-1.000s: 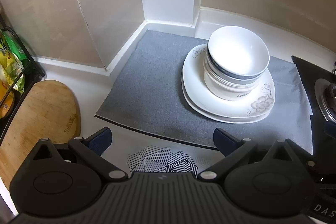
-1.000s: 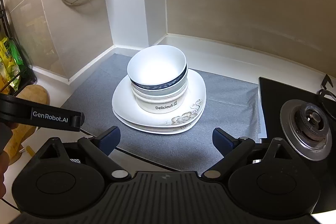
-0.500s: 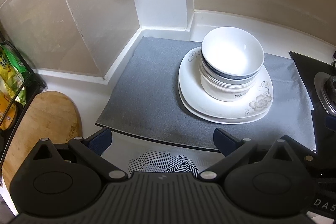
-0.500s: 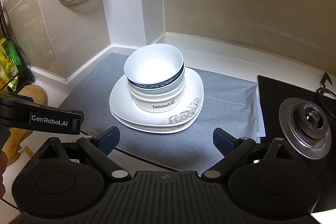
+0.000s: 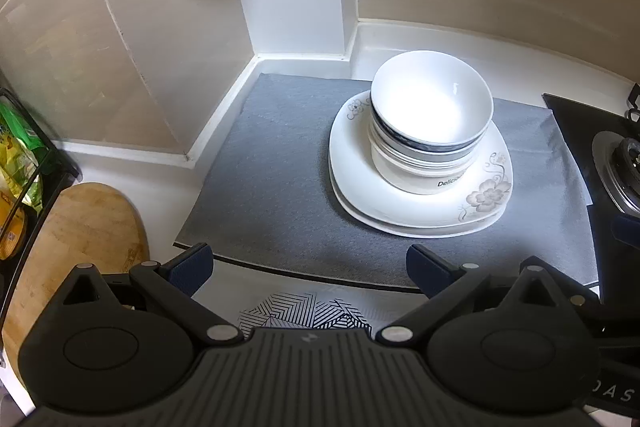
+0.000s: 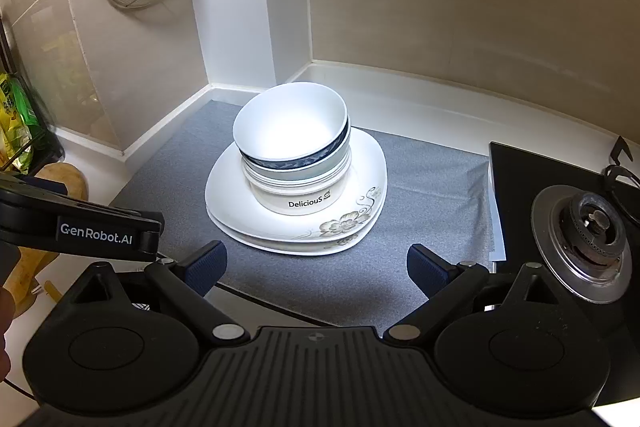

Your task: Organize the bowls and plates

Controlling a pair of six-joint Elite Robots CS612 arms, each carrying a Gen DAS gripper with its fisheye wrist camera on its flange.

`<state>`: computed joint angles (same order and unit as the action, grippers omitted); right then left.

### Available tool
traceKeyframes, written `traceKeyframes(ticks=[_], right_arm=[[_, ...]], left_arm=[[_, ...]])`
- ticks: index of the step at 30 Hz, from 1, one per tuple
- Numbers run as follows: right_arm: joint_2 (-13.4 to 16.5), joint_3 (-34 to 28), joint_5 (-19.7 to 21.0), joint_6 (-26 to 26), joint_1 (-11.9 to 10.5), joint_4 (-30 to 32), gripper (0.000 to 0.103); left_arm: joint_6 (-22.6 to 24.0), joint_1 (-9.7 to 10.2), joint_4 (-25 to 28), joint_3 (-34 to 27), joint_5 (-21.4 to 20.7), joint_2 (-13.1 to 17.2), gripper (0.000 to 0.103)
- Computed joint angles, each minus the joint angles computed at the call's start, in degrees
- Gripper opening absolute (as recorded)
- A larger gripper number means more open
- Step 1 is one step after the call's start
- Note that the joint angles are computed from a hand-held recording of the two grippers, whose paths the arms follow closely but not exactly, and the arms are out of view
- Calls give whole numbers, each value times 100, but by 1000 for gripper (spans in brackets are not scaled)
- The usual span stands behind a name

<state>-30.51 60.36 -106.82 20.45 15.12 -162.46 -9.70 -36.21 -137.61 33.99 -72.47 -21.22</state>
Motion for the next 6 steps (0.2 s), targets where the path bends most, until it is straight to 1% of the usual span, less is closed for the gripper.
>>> traceKeyframes(ticks=[6], right_arm=[[4,-4,-6,3,-8,13,97]], left_arm=[[109,-2,-10,-81,-70,48,103]])
